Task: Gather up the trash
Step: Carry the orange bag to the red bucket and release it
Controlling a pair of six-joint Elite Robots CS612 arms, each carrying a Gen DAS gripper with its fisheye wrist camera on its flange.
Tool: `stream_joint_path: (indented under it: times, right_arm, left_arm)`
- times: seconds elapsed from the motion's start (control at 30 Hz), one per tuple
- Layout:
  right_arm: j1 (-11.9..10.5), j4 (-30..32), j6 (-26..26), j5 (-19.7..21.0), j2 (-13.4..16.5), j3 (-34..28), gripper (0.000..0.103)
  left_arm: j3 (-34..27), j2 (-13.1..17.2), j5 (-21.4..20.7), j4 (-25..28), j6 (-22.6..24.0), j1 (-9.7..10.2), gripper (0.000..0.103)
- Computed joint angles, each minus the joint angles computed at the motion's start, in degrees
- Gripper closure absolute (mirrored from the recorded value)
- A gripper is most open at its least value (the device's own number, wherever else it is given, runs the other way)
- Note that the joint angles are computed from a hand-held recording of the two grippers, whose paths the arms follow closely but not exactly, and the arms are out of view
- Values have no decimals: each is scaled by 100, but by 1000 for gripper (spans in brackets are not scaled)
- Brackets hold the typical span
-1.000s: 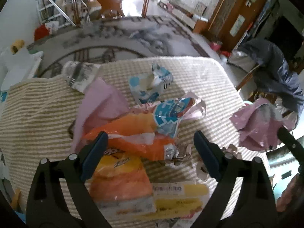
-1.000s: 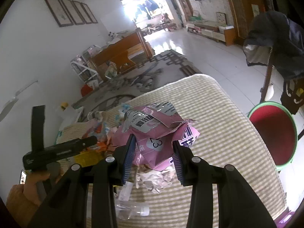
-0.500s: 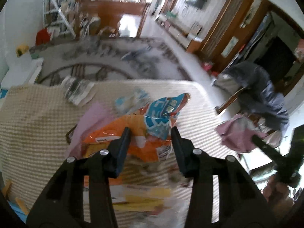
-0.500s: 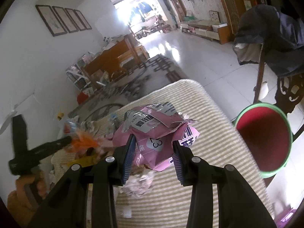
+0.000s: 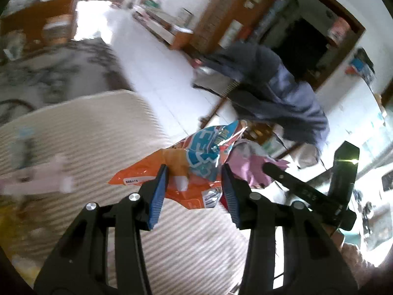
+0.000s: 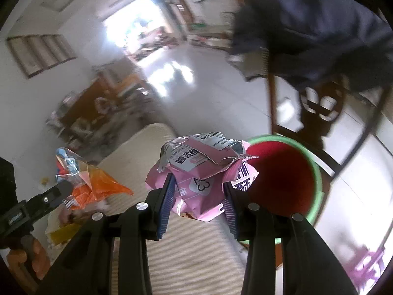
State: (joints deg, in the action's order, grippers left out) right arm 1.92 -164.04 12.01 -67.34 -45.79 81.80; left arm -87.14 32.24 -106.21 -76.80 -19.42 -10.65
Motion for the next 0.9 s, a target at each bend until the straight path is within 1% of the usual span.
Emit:
stream_joint_path:
  times: [0.1, 0.17, 0.2, 0.23, 0.27, 0.3, 0.37, 0.47, 0.57, 0.73, 0.9]
  right_arm:
    - [-117, 121, 73, -73, 28, -7, 64]
    - [-170, 150, 98, -57, 51, -15, 64]
    - [-214, 175, 107, -21, 67, -24, 62]
    - [-234, 209, 116, -25, 75, -28, 52]
    - [-245, 212, 132, -45, 82, -34, 44]
    - [-259, 155, 164, -112, 81, -16, 35]
    - [-284, 99, 170, -191, 86, -8, 34]
    - [-308, 57, 219, -236, 95, -19, 34]
    - [-316, -24, 253, -227, 134, -61, 34]
    - [-234, -71, 208, -179, 159, -145, 34]
    - [-90, -19, 44, -97, 175, -232, 34]
  left_arm:
    - [349, -86, -134, -24, 152, -162, 61]
    - [530, -129, -221, -66, 220, -231, 60]
    - [655, -164, -218, -108, 256, -281, 54]
    - [690, -180, -220, -102, 271, -301, 47]
    - [751, -203, -205, -116, 270, -330, 30]
    - [788, -211, -164, -176, 221, -357, 22]
    - [827, -218, -181, -267, 128, -377, 21]
    - [834, -237, -215, -205, 57, -368, 20]
    - [729, -211, -124, -198, -20, -367, 20]
    - [413, -133, 68, -141, -103, -334, 20]
    - [71, -39, 289, -53, -177, -262, 20]
